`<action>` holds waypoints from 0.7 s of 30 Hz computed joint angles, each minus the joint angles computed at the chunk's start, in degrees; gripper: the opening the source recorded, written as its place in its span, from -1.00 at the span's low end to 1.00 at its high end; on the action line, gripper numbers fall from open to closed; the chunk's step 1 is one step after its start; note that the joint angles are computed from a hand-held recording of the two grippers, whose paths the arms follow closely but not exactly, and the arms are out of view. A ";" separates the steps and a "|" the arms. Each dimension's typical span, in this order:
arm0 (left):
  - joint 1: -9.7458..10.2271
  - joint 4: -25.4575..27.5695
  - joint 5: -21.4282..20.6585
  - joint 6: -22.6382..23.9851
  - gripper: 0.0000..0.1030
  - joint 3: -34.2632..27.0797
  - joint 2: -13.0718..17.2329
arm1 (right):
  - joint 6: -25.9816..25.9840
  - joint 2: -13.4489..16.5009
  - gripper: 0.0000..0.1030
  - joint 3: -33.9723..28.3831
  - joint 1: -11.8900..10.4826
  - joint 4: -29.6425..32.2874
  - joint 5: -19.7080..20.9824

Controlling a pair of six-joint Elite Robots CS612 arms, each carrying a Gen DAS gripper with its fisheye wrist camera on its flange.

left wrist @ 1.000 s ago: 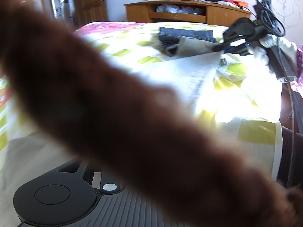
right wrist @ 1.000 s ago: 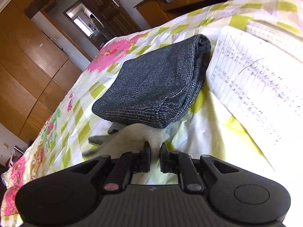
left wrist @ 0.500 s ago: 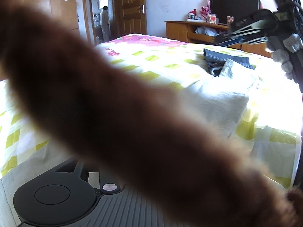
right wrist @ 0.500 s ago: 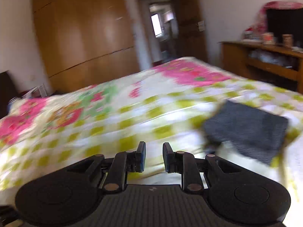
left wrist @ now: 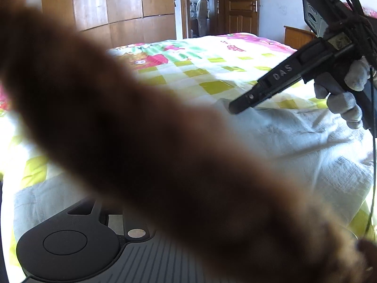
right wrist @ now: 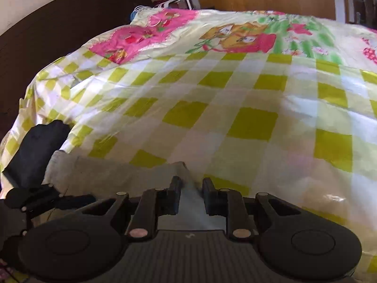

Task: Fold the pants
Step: 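Grasp the next grey trousers edge with the right gripper and lift it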

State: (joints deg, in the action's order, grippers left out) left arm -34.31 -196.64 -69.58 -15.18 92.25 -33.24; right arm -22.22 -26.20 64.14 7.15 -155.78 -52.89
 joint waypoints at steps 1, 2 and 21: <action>0.05 -0.48 -0.26 -0.28 -0.06 0.15 0.02 | -1.68 -0.43 -0.30 0.44 -0.10 1.13 0.77; 0.14 -0.96 -0.59 -0.66 -0.06 0.23 0.09 | -3.83 -0.75 -0.30 0.75 -0.10 2.24 1.12; -0.09 -5.34 4.64 0.65 -0.06 3.73 -1.15 | -6.92 -1.48 -0.64 -0.08 1.30 0.50 -4.47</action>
